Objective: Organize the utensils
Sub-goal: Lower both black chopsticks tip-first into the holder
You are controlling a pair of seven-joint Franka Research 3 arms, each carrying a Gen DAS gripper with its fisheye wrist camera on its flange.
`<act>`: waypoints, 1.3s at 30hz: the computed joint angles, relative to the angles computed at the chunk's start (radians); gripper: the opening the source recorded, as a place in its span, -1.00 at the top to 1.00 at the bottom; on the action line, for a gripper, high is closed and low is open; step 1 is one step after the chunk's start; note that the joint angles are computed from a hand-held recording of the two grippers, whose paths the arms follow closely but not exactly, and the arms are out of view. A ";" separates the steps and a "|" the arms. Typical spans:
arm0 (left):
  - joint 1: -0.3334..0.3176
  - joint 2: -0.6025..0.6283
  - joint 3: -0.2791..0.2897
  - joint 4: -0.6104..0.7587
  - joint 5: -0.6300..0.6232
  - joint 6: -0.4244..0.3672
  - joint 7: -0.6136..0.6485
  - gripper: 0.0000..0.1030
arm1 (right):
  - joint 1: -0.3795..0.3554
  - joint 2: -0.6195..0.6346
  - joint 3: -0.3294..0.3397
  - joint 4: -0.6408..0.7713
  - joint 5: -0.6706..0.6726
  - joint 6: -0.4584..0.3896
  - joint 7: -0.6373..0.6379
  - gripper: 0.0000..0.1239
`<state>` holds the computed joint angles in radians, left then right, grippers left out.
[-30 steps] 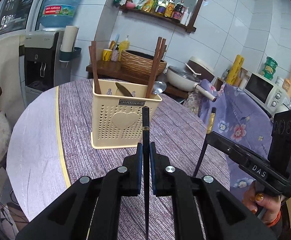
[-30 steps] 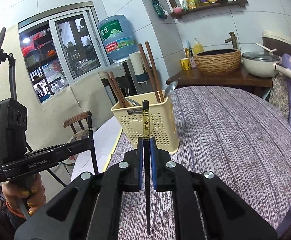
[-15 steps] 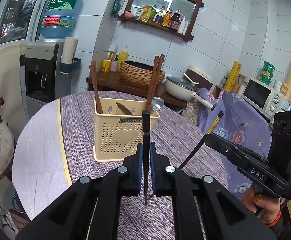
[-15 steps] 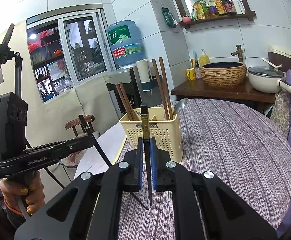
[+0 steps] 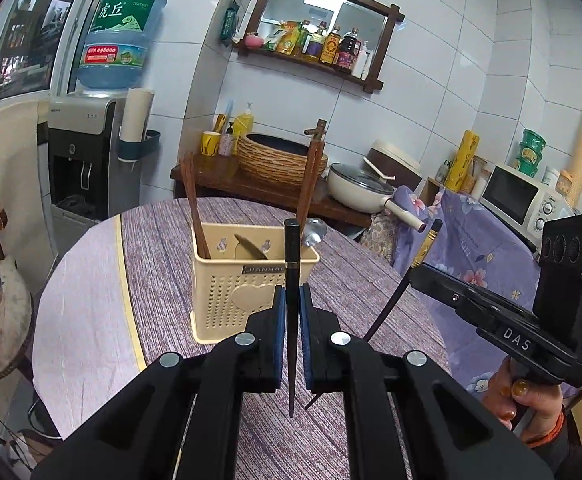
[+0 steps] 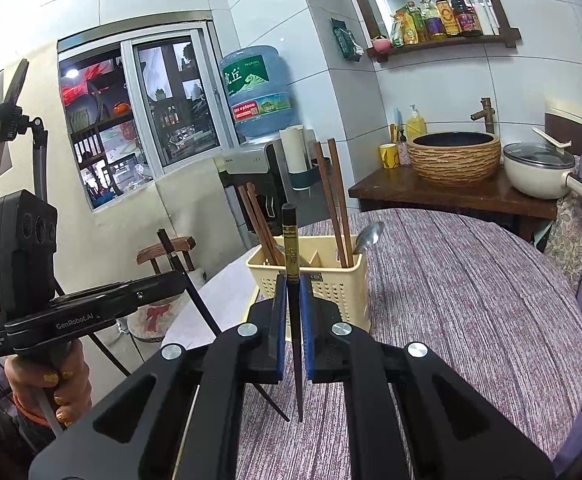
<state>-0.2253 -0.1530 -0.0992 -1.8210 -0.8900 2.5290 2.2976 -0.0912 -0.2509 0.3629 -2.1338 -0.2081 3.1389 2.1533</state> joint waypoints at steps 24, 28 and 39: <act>0.082 0.357 -0.132 0.566 0.454 0.128 -0.369 0.85 | 0.195 0.314 -0.223 0.617 -0.447 -0.202 0.233 0.87; 0.093 0.379 -0.155 0.547 0.523 0.171 -0.417 0.85 | 0.257 0.344 -0.302 0.622 -0.601 -0.196 0.371 0.87; 0.121 0.366 -0.189 0.435 0.527 0.147 -0.416 0.85 | 0.388 0.380 -0.440 0.564 -0.751 -0.194 0.520 0.87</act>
<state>-0.1042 0.2133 -0.2884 -1.3860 -0.3630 2.6765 1.8815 0.2967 0.1287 -0.0775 -1.5701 -0.9588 2.9454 2.6732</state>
